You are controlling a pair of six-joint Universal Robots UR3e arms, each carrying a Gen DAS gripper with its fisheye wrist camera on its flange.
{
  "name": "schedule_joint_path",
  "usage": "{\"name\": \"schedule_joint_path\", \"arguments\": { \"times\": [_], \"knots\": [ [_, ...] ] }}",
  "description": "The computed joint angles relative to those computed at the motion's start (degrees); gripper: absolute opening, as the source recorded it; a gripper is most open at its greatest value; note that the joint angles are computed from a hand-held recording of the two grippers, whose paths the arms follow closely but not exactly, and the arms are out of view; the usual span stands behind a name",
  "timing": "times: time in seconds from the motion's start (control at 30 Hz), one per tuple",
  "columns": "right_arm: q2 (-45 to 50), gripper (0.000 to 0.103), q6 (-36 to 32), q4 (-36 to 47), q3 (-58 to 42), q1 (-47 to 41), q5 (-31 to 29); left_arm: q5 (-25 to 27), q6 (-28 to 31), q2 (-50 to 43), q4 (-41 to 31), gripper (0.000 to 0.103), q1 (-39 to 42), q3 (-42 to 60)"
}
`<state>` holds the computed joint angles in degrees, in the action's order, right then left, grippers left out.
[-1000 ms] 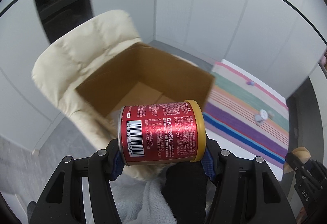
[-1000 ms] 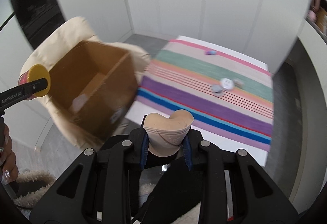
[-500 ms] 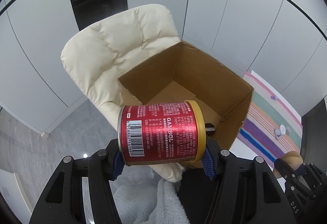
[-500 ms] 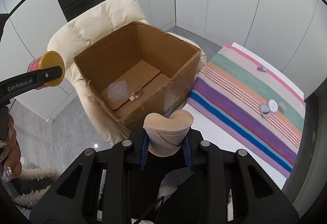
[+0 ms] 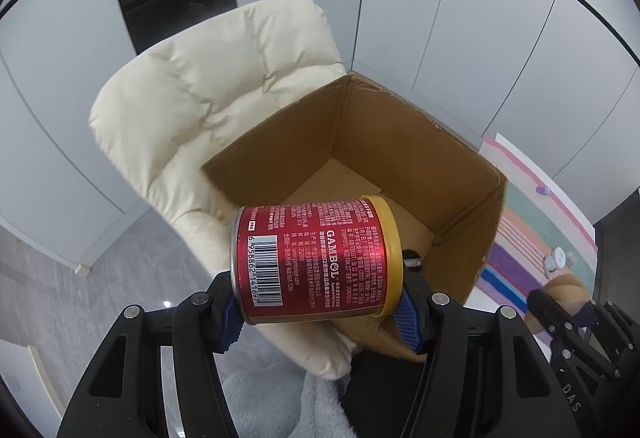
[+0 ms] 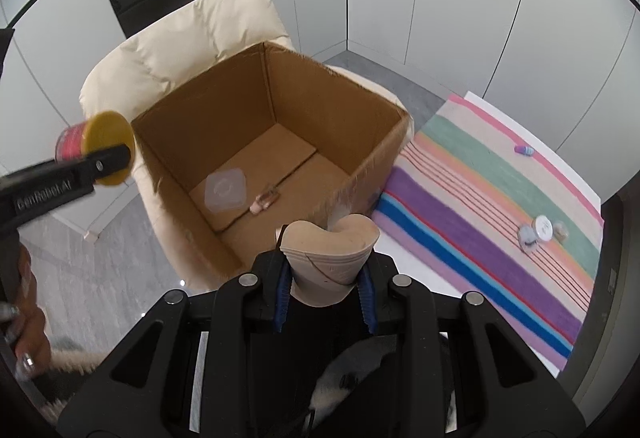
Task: Organize objects
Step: 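Lift and carry the red can with the left tool while the right tool carries the puff to the box, then open both tools over the cardboard box to drop the can and puff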
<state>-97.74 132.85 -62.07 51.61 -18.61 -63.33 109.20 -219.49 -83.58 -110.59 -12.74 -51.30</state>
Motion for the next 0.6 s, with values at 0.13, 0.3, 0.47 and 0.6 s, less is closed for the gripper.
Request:
{"name": "schedule_joint_path", "arguments": {
  "times": [0.13, 0.3, 0.47, 0.6],
  "knots": [
    [6.0, 0.029, 8.0, -7.9, -0.9, 7.6, -3.2, -1.9, 3.8, -4.5, 1.6, 0.062, 3.2, 2.8],
    [15.3, 0.029, 14.9, -12.3, -5.7, 15.6, -7.3, -7.1, 6.9, -7.5, 3.1, 0.062, 8.7, 3.1],
    [20.6, 0.029, 18.0, -17.7, -7.7, 21.0, -10.8, -5.5, 6.5, -11.4, 1.0, 0.062, 9.0, 5.9],
    [22.9, 0.030, 19.3, -18.0, -9.5, 21.7, -10.8, -4.5, 6.6, -13.0, 0.3, 0.063, 8.2, 8.5]
  ]
}}
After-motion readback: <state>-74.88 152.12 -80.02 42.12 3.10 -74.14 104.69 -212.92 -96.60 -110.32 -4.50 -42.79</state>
